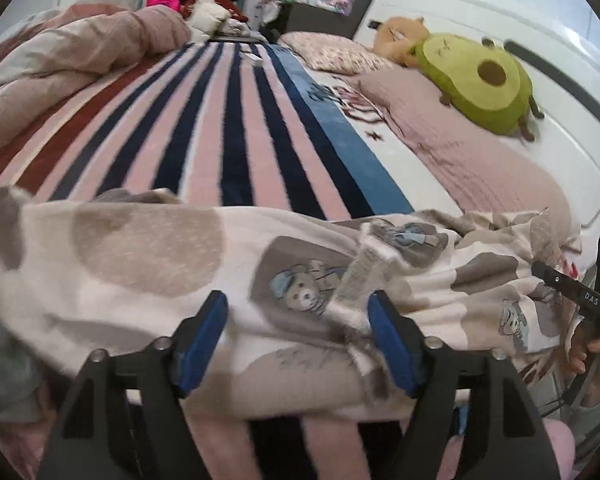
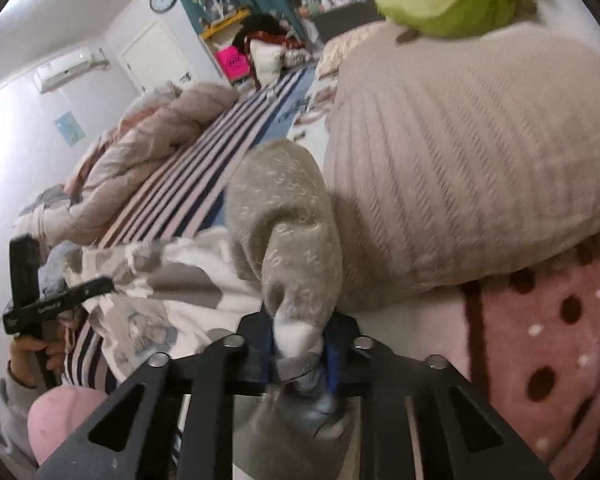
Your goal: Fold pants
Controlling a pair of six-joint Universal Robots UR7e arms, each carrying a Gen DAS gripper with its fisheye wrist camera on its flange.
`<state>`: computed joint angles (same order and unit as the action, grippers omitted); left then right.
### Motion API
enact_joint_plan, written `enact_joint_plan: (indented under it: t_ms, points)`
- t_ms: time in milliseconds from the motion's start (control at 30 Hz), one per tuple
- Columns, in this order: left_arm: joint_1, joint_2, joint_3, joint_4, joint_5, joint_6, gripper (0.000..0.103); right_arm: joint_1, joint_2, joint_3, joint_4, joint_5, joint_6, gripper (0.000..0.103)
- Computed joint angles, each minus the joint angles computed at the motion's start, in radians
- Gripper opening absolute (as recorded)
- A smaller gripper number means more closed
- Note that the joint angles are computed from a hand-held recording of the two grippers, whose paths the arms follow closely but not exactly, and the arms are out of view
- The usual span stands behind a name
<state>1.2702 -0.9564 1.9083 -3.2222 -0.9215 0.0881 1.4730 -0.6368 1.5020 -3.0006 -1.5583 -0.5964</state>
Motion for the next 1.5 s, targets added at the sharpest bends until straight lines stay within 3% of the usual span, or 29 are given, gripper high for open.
enact_joint_plan:
  t_ms: [67, 167, 300, 367, 433, 500, 567, 667, 833, 967, 1033, 1233, 1400, 1500]
  points:
    - [-0.005, -0.032, 0.040, -0.020, 0.020, -0.012, 0.070, 0.001, -0.022, 0.026, -0.033, 0.029, 0.027, 0.010]
    - [-0.005, -0.079, 0.090, -0.028, 0.047, -0.054, 0.070, 0.013, -0.055, 0.075, -0.127, 0.012, 0.018, 0.009]
    - [0.021, -0.131, 0.131, 0.025, -0.009, -0.115, 0.071, 0.023, -0.108, 0.127, -0.227, -0.033, 0.031, 0.009]
    - [0.030, -0.130, 0.133, 0.049, -0.017, -0.137, 0.072, 0.031, -0.127, 0.123, -0.209, -0.090, 0.022, 0.011]
    - [0.043, -0.119, 0.122, 0.076, -0.042, -0.166, 0.072, 0.042, -0.118, 0.093, -0.151, -0.176, 0.012, 0.020]
    - [0.065, -0.110, 0.105, 0.095, -0.104, -0.195, 0.073, 0.047, -0.105, 0.091, -0.170, -0.224, 0.019, 0.027]
    - [0.083, -0.093, 0.079, 0.101, -0.139, -0.227, 0.074, 0.046, -0.108, 0.109, -0.197, -0.207, 0.006, 0.040]
    - [0.102, -0.060, 0.037, 0.075, -0.154, -0.242, 0.074, 0.044, -0.115, 0.121, -0.213, -0.174, 0.007, 0.040]
    - [0.107, 0.025, -0.069, 0.033, -0.110, -0.235, 0.071, 0.039, -0.130, 0.139, -0.212, -0.135, 0.009, 0.040]
    - [0.112, 0.087, -0.149, 0.000, -0.063, -0.211, 0.026, 0.029, -0.134, 0.143, -0.207, -0.113, 0.019, 0.040]
    - [0.116, 0.100, -0.173, -0.020, -0.073, -0.202, 0.015, 0.026, -0.134, 0.146, -0.208, -0.110, 0.026, 0.040]
    - [0.039, 0.054, -0.100, -0.244, 0.030, -0.021, 0.011, 0.026, -0.138, 0.149, -0.176, -0.102, 0.033, 0.040]
    - [-0.042, -0.035, -0.008, -0.463, 0.220, 0.150, 0.011, 0.036, -0.132, 0.162, -0.104, -0.061, 0.005, 0.040]
    - [-0.060, -0.077, 0.006, -0.426, 0.280, 0.185, 0.011, 0.042, -0.124, 0.168, -0.081, -0.031, -0.008, 0.040]
